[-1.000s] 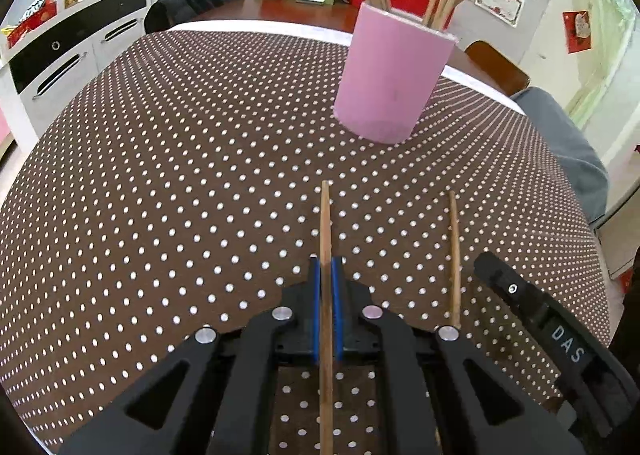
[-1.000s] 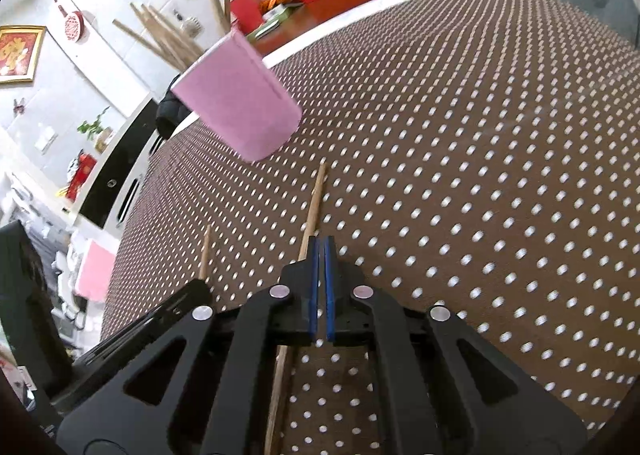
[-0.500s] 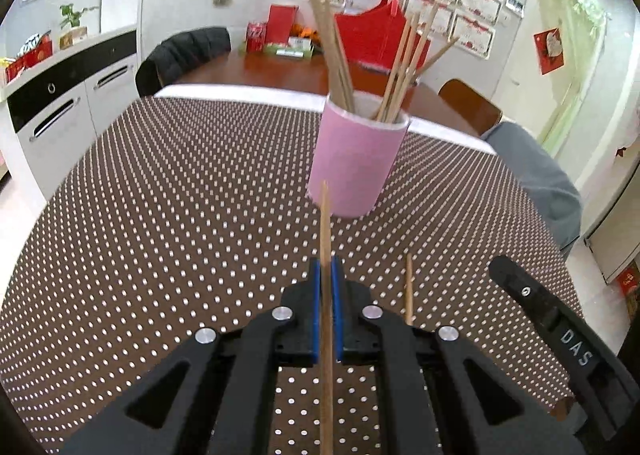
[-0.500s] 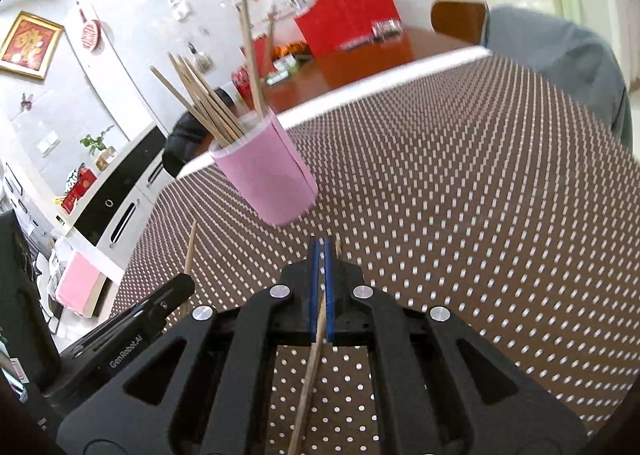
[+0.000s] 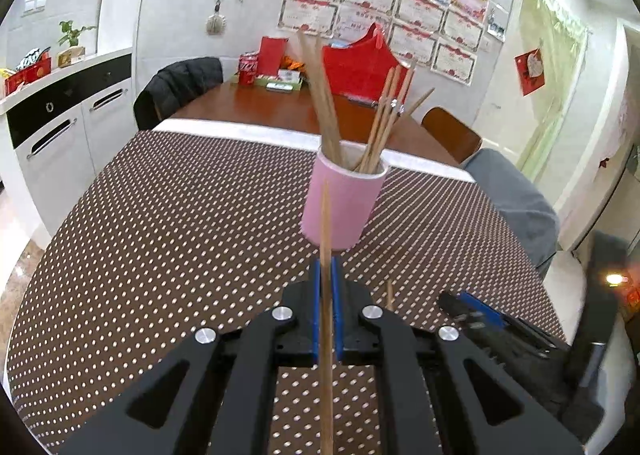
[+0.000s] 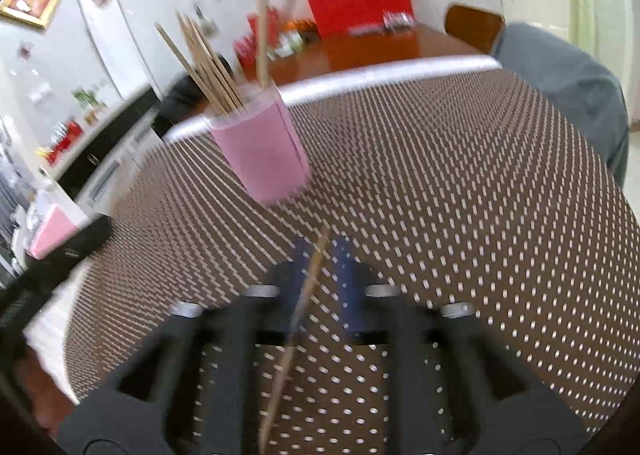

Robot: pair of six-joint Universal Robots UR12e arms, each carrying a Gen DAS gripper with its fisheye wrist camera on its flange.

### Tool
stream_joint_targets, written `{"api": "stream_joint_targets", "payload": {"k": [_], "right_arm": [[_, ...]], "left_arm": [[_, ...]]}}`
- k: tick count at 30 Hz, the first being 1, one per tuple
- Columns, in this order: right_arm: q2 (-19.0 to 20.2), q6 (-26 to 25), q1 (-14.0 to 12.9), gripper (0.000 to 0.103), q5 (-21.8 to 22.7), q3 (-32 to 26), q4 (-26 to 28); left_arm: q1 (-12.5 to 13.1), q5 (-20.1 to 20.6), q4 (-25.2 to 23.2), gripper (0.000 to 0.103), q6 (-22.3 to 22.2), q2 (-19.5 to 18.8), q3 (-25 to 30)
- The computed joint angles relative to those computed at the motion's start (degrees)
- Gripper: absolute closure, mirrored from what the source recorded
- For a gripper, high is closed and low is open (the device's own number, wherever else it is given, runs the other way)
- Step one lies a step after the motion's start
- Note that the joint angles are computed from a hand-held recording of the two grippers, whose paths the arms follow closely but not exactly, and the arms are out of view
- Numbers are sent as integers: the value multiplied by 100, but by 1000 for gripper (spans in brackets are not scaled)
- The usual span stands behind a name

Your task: Organize utensils

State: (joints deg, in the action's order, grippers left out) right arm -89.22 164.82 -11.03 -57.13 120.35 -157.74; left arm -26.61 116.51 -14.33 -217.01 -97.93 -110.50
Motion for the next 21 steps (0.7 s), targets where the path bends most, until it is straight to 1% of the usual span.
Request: {"api": "stream_joint_targets", "payload": {"k": [1, 2, 5, 6, 9, 10, 11, 12, 13, 14, 15, 16, 17, 19, 21], "right_arm": [[29, -7, 14, 34, -40, 11, 8], [63, -14, 59, 34, -146, 47, -80], [131, -214, 314, 34, -765, 89, -266], [163, -270, 406, 34, -960, 87, -276], [240, -402, 594, 35, -1313, 73, -190], [259, -471, 682, 36, -1503, 83, -268], [264, -528, 736, 46, -1620, 91, -335], [266, -583, 749, 66, -1610, 96, -373], [272, -616, 758, 73, -1594, 101, -406], [280, -648, 774, 77, -1618, 104, -428], [283, -721, 764, 85, -1540, 102, -404], [289, -758, 746, 89, -1450, 93, -368], [302, -741, 743, 93, -1459, 80, -372], [317, -696, 710, 95, -1344, 43, -281], [312, -615, 677, 97, -1317, -47, -46]], "left_arm": [[31, -96, -39, 97, -26, 19, -36], [57, -165, -65, 97, -47, 40, -67], [123, -272, -172, 97, -72, 57, -122], [140, -298, -181, 97, -64, 62, -140], [189, -434, -187, 97, -25, 68, -191], [206, -480, -186, 97, -13, 65, -206], [205, -490, -206, 97, -18, 52, -200], [214, -500, -226, 97, -19, 50, -203], [228, -529, -260, 97, -25, 44, -206], [243, -570, -282, 97, -34, 40, -208], [262, -613, -299, 97, -40, 43, -213], [275, -644, -317, 97, -50, 43, -216], [278, -645, -325, 97, -55, 39, -213], [282, -619, -302, 97, -63, 47, -220], [271, -564, -245, 97, -60, 69, -233]]}}
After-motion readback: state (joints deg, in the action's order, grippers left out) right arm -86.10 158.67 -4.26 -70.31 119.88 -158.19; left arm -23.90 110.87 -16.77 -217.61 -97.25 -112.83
